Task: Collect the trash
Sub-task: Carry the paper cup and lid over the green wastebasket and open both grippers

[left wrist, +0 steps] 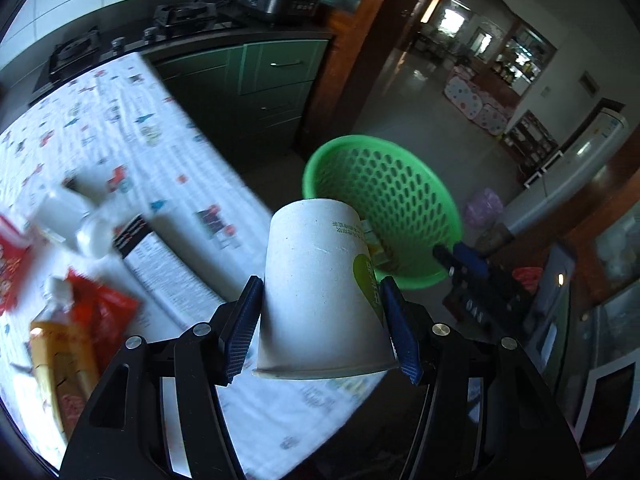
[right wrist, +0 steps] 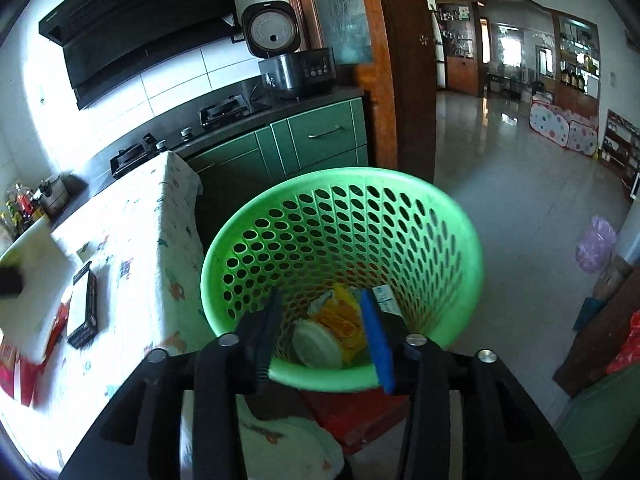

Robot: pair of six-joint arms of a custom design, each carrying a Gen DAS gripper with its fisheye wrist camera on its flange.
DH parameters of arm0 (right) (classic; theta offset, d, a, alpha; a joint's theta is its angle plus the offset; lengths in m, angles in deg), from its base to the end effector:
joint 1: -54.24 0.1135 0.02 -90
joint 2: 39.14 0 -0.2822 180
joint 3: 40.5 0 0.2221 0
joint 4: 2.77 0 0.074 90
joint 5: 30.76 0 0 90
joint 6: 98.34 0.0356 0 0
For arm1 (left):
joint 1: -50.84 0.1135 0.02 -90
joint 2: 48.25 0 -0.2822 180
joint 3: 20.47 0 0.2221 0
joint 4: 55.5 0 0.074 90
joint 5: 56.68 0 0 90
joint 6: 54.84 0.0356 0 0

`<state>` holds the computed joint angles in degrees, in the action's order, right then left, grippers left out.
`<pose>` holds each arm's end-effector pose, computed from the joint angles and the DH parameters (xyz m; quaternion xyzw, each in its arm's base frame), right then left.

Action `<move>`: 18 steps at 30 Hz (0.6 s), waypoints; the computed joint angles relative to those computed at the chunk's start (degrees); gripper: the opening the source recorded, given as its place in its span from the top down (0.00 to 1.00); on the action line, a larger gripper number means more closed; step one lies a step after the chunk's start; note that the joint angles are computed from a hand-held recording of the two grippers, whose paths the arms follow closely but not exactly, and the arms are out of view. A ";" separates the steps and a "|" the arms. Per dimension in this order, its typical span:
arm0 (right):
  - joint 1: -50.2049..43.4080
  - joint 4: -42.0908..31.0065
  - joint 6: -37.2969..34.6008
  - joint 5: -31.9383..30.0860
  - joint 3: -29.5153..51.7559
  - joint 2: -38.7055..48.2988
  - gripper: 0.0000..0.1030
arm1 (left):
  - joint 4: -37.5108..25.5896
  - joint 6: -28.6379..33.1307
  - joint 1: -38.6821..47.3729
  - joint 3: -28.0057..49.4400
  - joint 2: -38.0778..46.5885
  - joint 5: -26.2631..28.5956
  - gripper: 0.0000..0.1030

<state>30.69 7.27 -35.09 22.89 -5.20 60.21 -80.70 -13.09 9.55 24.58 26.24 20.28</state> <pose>0.2132 -0.0699 0.1092 -0.1216 0.9006 0.1438 0.3918 0.1562 -0.1265 0.1876 -0.0919 0.9428 -0.1357 0.2904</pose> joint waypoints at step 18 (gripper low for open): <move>-17.63 -10.14 -26.18 -10.62 -4.83 -1.34 0.38 | 18.07 3.42 2.07 14.93 30.57 5.73 0.40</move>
<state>13.06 -2.88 -61.27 12.27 -10.04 58.86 -62.63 -9.68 11.62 39.50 56.80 26.01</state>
